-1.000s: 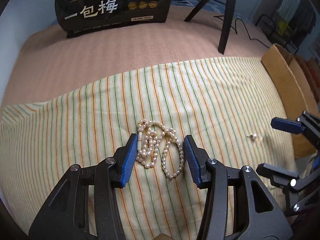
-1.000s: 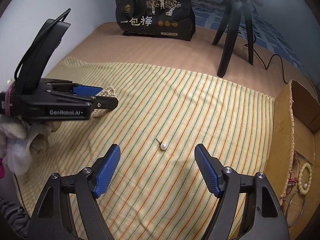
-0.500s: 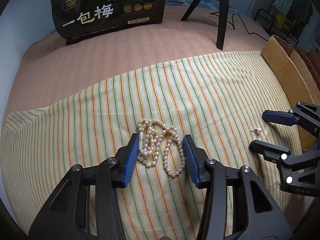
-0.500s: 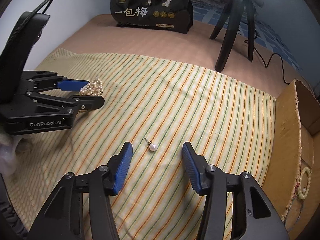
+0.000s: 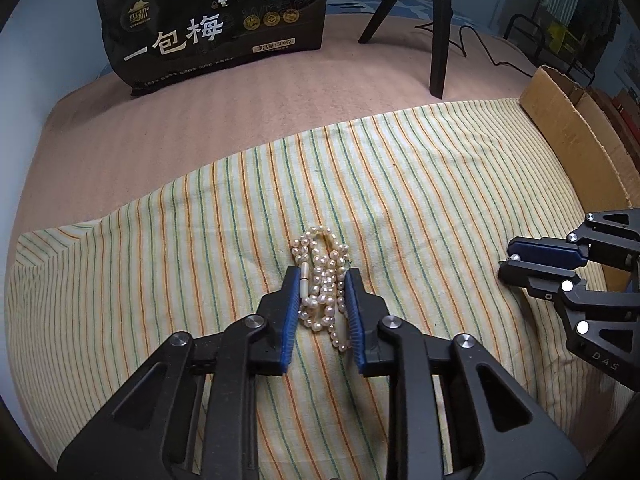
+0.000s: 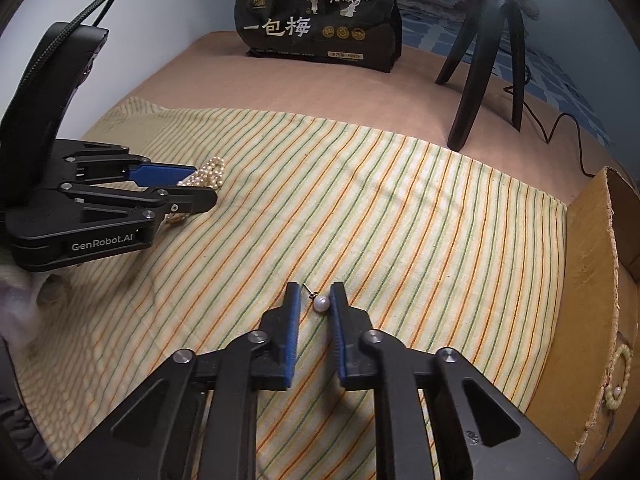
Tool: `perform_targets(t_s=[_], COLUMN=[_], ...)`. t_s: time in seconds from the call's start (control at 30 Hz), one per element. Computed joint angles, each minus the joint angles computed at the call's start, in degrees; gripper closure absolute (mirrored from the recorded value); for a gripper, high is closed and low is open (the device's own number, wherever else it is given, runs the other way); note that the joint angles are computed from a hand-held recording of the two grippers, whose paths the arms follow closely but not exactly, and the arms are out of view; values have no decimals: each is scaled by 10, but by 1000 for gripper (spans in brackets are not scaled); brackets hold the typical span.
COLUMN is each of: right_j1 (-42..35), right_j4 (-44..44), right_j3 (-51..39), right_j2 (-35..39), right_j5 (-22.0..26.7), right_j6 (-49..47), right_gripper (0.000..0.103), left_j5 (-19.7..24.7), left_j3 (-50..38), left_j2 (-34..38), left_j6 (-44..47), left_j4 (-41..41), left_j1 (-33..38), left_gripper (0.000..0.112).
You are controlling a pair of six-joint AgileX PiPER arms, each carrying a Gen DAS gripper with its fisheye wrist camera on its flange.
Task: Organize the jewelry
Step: 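Grasp the pearl strand with the left tool while the right tool grasps the pearl earring, then lift the pearl strand and earring into the cardboard box and open both tools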
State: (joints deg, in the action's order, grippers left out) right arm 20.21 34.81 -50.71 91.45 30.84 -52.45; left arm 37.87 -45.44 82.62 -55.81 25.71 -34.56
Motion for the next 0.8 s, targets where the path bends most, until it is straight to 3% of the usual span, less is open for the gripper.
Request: perform_targets(t_s=[0.1, 0.4, 0.8], right_j1=[5, -1, -56], right_j4=[-3, 24, 80], right_j3=[3, 13, 8], right_j2=[-1, -12, -76], right_j5=[-7, -12, 58], right_j6=[1, -16, -59], right_gripper=[95, 95, 95], left_j5=[0, 6, 58], left_j3=[-3, 8, 0], left_j2=[3, -24, -117], left_j6=[-6, -10, -62], left_j4=[4, -4, 16], left_j1=[-2, -2, -33], left_gripper=[102, 103, 104])
